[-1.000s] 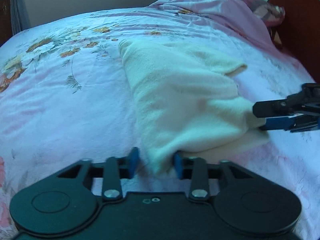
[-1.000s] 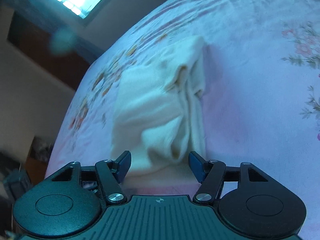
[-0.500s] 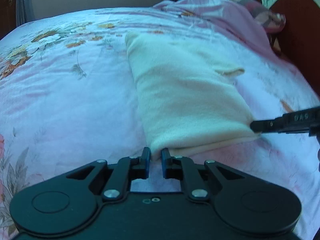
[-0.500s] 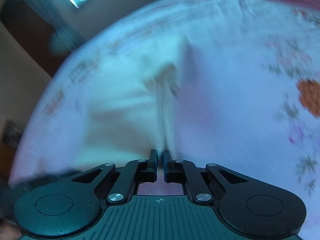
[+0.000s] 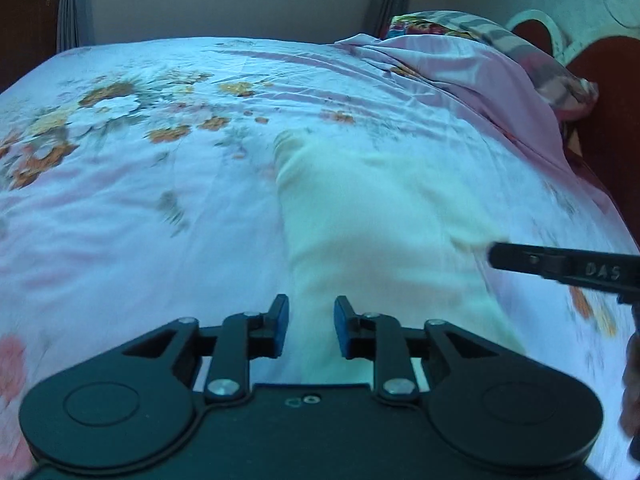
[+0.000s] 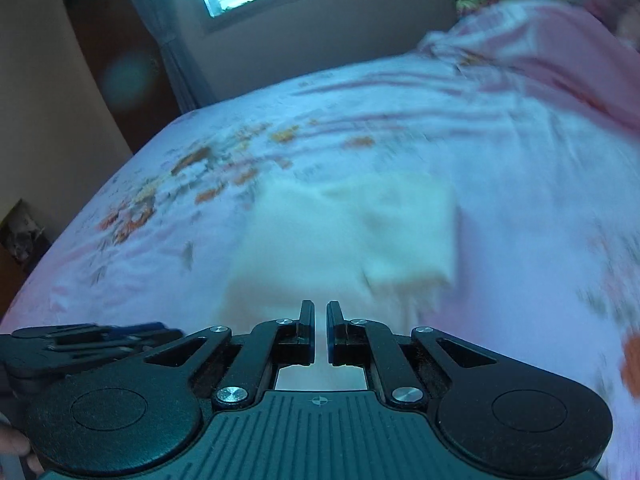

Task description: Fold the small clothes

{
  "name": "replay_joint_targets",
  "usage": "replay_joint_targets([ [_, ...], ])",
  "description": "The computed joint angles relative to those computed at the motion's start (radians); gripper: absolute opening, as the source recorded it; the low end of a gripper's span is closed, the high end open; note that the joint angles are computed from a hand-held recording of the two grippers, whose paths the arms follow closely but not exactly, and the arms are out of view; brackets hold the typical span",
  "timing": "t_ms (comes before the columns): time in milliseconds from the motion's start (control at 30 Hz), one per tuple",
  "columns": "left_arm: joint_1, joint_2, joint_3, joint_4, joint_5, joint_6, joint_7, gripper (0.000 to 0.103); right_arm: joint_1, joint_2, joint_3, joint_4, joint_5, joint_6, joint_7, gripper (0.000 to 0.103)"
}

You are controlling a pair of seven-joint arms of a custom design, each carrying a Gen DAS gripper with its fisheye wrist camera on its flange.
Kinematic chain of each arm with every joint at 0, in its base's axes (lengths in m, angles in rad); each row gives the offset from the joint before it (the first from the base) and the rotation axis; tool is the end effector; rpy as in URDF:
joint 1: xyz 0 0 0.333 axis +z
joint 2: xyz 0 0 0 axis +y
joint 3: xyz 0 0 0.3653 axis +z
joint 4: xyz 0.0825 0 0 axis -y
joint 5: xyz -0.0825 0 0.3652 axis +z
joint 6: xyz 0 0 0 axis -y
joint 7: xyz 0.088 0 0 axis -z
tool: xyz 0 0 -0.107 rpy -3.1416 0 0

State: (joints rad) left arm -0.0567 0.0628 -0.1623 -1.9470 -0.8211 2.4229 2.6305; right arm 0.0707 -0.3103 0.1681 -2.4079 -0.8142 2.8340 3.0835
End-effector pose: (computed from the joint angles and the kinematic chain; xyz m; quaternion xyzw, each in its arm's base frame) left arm 0.5805 -0.1299 0.5509 -0.3689 0.8510 -0.3689 0.0594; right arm 0.4308 0.1515 0.5556 -0.4369 0.7962 -0.2402 0.3428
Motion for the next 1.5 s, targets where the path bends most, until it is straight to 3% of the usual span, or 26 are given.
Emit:
replay_joint_targets([
  [100,-0.030,0.063,-0.023,0.059,0.040,0.047,-0.066,0.025,-0.041,0.085,0.009,0.093,-0.106,-0.038,0.009,0.005],
  [200,-0.047,0.112,-0.039,0.083,0.084,0.082,-0.114,0.028,-0.026,0.164,-0.034,0.137,-0.140,-0.090,-0.014,0.005],
  [267,-0.048,0.119,-0.052,0.057,0.085,0.118,-0.088,0.031,-0.006,0.211,-0.052,0.138,-0.066,-0.175,-0.128,0.005],
  [333,-0.040,0.100,-0.069,0.009,0.056,0.164,0.007,0.033,0.012,0.210,-0.105,0.070,-0.073,-0.093,-0.092,0.005],
  [400,-0.030,0.087,-0.066,0.009,0.035,0.131,0.026,0.032,0.022,0.193,-0.124,0.060,-0.044,-0.078,-0.131,0.005],
  [467,-0.025,0.092,-0.066,0.037,-0.007,0.115,0.039,0.030,0.007,0.172,-0.119,0.064,-0.108,-0.065,-0.083,0.005],
  [567,-0.053,0.147,-0.066,0.118,0.036,0.130,-0.038,0.031,-0.019,0.178,-0.112,0.106,-0.223,-0.049,0.035,0.006],
  [700,-0.090,0.232,-0.076,0.213,0.148,0.164,-0.149,0.040,-0.008,0.247,-0.128,0.190,-0.253,-0.090,0.025,0.006],
  [767,-0.110,0.264,-0.075,0.230,0.211,0.208,-0.189,0.058,0.010,0.301,-0.150,0.212,-0.104,-0.124,-0.133,0.006],
  [800,-0.113,0.282,-0.070,0.247,0.238,0.201,-0.230,0.062,0.008,0.318,-0.165,0.194,-0.059,-0.087,-0.166,0.006],
  [867,-0.089,0.303,-0.082,0.278,0.230,0.154,-0.287,0.063,0.000,0.308,-0.190,0.163,-0.063,-0.013,-0.116,0.006],
  [933,-0.063,0.291,-0.106,0.271,0.200,0.152,-0.274,0.060,-0.003,0.290,-0.197,0.149,-0.012,0.012,-0.157,0.007],
  [1033,-0.055,0.269,-0.125,0.226,0.188,0.207,-0.192,0.060,-0.047,0.244,-0.167,0.123,-0.172,0.059,0.021,0.011],
  [1067,-0.060,0.272,-0.119,0.225,0.205,0.193,-0.200,0.061,-0.043,0.244,-0.165,0.119,-0.170,0.051,0.008,0.025],
  [1100,-0.059,0.269,-0.122,0.212,0.197,0.208,-0.192,0.062,-0.010,0.264,-0.181,0.120,-0.098,0.026,-0.075,0.027],
  [1233,-0.046,0.229,-0.124,0.174,0.178,0.186,-0.174,0.062,-0.006,0.250,-0.173,0.123,-0.051,-0.003,-0.086,0.027],
  [1333,-0.018,0.179,-0.130,0.124,0.116,0.160,-0.077,0.062,-0.025,0.182,-0.137,0.098,-0.259,0.014,0.129,0.028],
  [1500,-0.017,0.106,-0.089,0.027,0.080,0.120,0.000,0.062,0.017,0.119,-0.080,0.028,-0.236,-0.028,0.127,0.029],
])
